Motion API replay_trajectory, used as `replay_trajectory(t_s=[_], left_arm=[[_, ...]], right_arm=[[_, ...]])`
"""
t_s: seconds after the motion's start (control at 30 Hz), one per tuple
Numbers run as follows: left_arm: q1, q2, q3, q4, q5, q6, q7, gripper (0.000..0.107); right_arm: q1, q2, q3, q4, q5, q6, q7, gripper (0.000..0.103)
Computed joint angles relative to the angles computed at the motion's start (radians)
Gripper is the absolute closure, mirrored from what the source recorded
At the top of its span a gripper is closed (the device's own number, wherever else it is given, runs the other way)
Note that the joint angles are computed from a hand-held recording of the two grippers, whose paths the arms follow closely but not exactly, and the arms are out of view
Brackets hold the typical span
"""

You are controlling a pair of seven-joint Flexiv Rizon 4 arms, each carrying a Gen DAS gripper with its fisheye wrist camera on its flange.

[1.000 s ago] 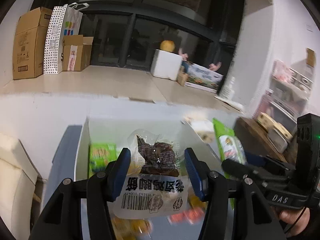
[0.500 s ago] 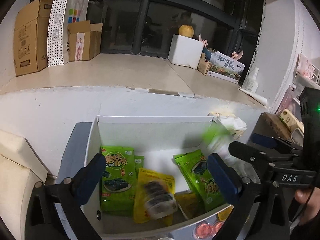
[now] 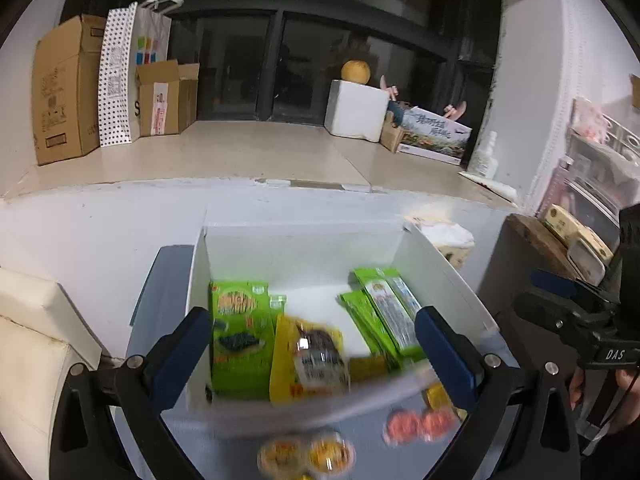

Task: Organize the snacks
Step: 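Grasp a yellow cartoon jelly cup with the right gripper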

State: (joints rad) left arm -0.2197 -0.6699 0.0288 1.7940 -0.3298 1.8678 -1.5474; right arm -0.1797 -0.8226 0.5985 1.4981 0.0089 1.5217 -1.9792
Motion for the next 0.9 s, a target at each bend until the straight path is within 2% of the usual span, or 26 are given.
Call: replay_trajectory(t_s=[0.17,0.2,0.23,0.3,0.43,0.5,0.6,0.63,0.67,0.73,0.77,0.87,0.9], left_arm=[[-0.001,0.068,-0.054,0.208,0.035,0.131,-0.064,0.004],[0.017,0.074,-0.083,0.250,0.058,0.163,-0.087,0.004],[0.026,0.076,-0.101,0.282,0.074,0.189,-0.108,0.004],[0.000,0.073,-0.097,0.330,0.067,0.216,-0.133,0.004],[-0.001,0.064,-0.108,0.370,0.087,0.223,-0.162,0.004],[0.001,0.057,-0.109,0.376,0.092,0.225,-0.173,0.004],[-0.001,0.050,-0.105,0.377,0.080,0.212,-0.191,0.004],[0.019,0.047,-0.119,0.376,0.099,0.213,-0.199,0.004],[0.025,0.044,-0.123,0.374,0.106,0.210,-0.205,0.004],[0.019,0.043,-0.112,0.372,0.105,0.203,-0.205,0.004],[0.019,0.041,-0.111,0.372,0.105,0.202,-0.208,0.004],[0.035,0.039,-0.117,0.378,0.119,0.202,-0.220,0.004],[0.037,0.038,-0.117,0.379,0.122,0.201,-0.223,0.004]], right_arm=[[-0.113,0.041,0.057,0.221,0.032,0.113,-0.013,0.000],[-0.111,0.048,0.049,0.245,0.065,0.124,-0.033,0.000],[-0.095,0.054,0.008,0.299,0.033,0.173,0.010,0.000],[-0.043,0.061,-0.070,0.341,0.034,0.221,0.043,0.000],[-0.027,0.022,-0.110,0.314,-0.026,0.172,0.094,0.000],[-0.052,-0.016,-0.083,0.277,-0.065,0.161,0.105,0.000],[-0.027,-0.054,-0.113,0.204,-0.126,0.093,0.176,0.000],[-0.034,-0.075,-0.090,0.161,-0.100,0.045,0.142,0.000],[-0.050,-0.096,-0.071,0.139,-0.140,0.016,0.165,0.004],[-0.026,-0.118,-0.092,0.085,-0.156,-0.061,0.195,0.023],[0.010,-0.115,-0.135,0.084,-0.129,-0.030,0.182,0.038],[0.004,-0.124,-0.122,0.073,-0.122,-0.037,0.150,0.054],[-0.012,-0.129,-0.100,0.069,-0.111,-0.049,0.138,0.054]])
